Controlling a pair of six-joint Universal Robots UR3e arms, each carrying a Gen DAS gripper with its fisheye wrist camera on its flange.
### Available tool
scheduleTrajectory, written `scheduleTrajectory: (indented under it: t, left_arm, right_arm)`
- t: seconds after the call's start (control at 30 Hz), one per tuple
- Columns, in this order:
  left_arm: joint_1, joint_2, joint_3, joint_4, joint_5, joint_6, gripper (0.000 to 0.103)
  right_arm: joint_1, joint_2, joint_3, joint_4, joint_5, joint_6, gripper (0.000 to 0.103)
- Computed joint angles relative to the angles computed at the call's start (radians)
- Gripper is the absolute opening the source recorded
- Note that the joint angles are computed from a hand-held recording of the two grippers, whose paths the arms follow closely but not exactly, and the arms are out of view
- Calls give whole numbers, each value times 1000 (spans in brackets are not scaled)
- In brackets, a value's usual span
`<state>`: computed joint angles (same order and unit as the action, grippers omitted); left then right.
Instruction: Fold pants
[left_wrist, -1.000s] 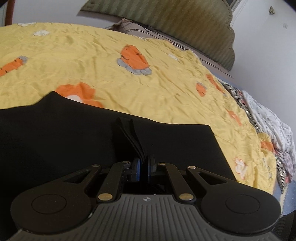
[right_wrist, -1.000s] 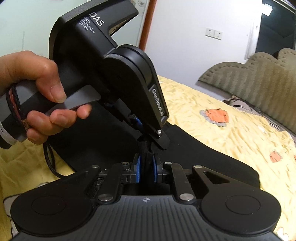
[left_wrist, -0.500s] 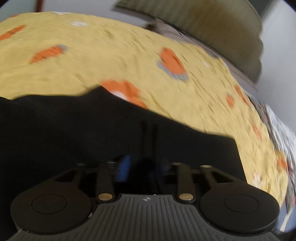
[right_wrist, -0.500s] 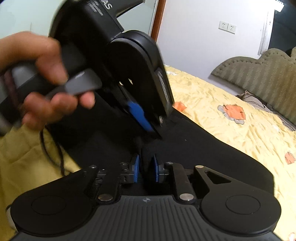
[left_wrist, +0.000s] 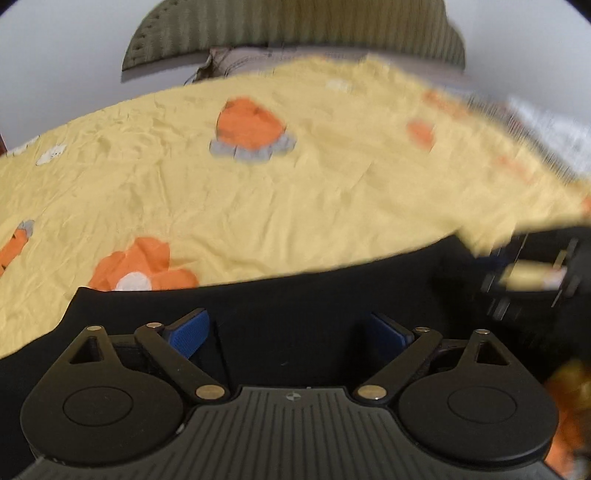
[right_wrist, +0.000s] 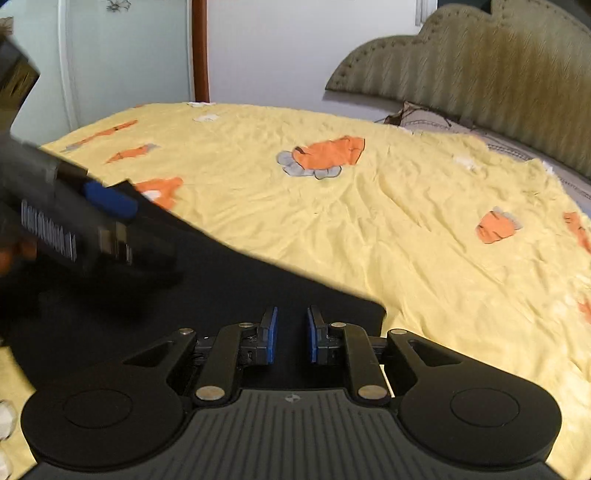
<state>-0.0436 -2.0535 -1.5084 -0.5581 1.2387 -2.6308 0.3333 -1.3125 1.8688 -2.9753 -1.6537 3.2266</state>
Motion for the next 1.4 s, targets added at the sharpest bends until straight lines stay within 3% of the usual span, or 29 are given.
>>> scheduleTrajectory:
  t: [0.07,0.17,0.27,0.37,0.47,0.53,0.63,0.67,0.8,0.87,1.0,1.13,1.2,1.27,1.37,1.4]
  left_arm:
    - [3,-6,-40,80,6,9,97]
    - [32,79,-115,94,-7,41,94]
    - [65,184,-203,56,-49,135,94]
    - [62,251,-280,-7,-41,258,93]
    - [74,309,-397,55,-36,301,91]
    - [111,353,-422,17,-62,294,90]
    - [139,346,-415,7,-47,257,93]
    - [145,336,-400,-21,-42,262,93]
    - [216,416,-378,-194,-77,335,90]
    - [260,466,-395,-215,-70,353,91]
    - [336,522,-430,-151,36,325,92]
    - [392,495,-473,98,175,240,92]
    - [445,496,-456,123,116,150,92]
    - [480,506,-421,65,-8,111,93]
    - [466,467,-378,25,-187,159,103]
    - [435,430,-352,17,-198,182,103]
  right_arm:
    - [-25,34,10,-66,19,29,16]
    - [43,40,14,-82,-124,106,16]
    - [71,-79,147,-145,-73,124,16]
    - [134,-127,167,-59,-63,107,16]
    - [225,-125,160,26,-154,97,16]
    - [243,-160,140,100,-172,132,17]
    - [263,-152,135,61,-222,155,28]
    - [255,-143,138,41,-207,157,36]
    - [280,-99,53,174,-220,77,37]
    - [303,-110,16,210,-243,61,37]
    - [294,-35,-69,91,-159,38,37]
    - [325,179,-302,88,-93,-1,39]
    - [340,287,-422,125,-56,-1,41]
    - [385,363,-513,160,-107,-24,41]
    - [365,334,-541,227,-67,-24,41]
    - [352,329,-540,210,-65,0,41]
